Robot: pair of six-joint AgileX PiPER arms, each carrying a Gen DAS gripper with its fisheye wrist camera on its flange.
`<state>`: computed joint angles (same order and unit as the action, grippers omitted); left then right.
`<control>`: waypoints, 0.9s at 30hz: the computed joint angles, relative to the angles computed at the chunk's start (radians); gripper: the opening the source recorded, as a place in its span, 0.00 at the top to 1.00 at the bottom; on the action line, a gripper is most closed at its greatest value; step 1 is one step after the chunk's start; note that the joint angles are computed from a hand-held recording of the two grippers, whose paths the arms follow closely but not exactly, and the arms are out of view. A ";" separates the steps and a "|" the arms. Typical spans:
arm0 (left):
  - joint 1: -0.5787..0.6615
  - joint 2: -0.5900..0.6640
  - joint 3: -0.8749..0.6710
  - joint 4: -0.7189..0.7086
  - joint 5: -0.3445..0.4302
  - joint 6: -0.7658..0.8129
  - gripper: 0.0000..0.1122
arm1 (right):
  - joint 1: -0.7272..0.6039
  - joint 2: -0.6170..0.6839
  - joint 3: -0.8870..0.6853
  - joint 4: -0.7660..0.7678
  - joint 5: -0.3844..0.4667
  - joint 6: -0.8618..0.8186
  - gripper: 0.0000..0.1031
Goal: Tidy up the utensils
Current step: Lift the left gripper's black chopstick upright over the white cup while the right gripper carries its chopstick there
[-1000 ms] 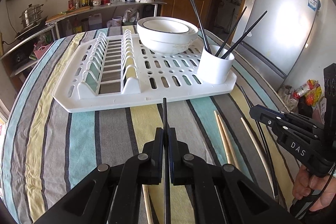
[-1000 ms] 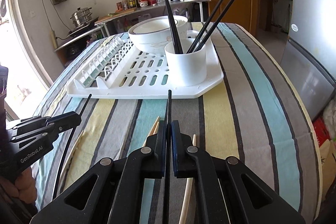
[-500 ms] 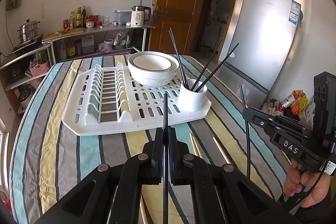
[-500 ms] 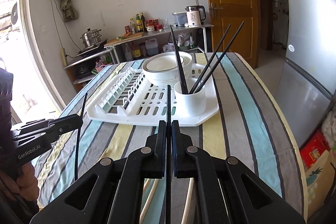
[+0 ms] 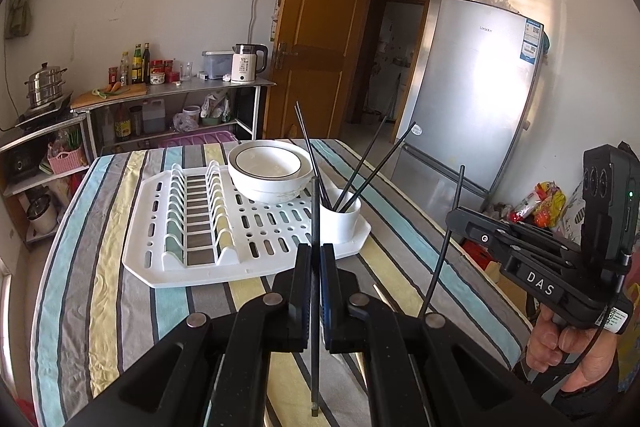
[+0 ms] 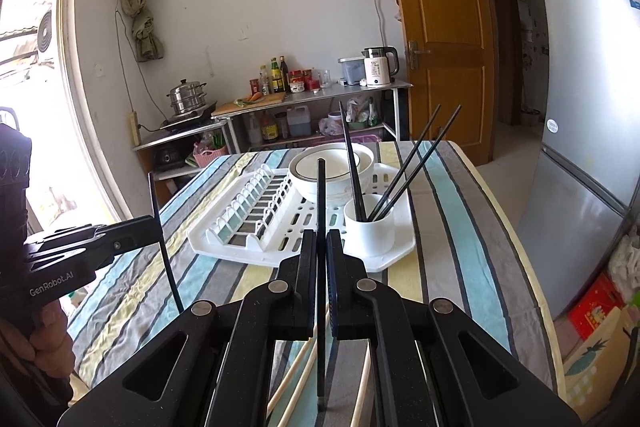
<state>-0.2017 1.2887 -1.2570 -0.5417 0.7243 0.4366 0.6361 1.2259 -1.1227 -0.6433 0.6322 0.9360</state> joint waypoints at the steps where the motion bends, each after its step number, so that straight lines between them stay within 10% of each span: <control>1: 0.002 -0.004 0.000 -0.003 0.002 0.004 0.97 | -0.001 -0.003 -0.002 -0.002 0.000 -0.002 0.96; 27: -0.054 0.140 -0.260 0.103 0.087 -0.076 0.97 | -0.059 0.018 -0.091 0.031 0.016 -0.102 0.96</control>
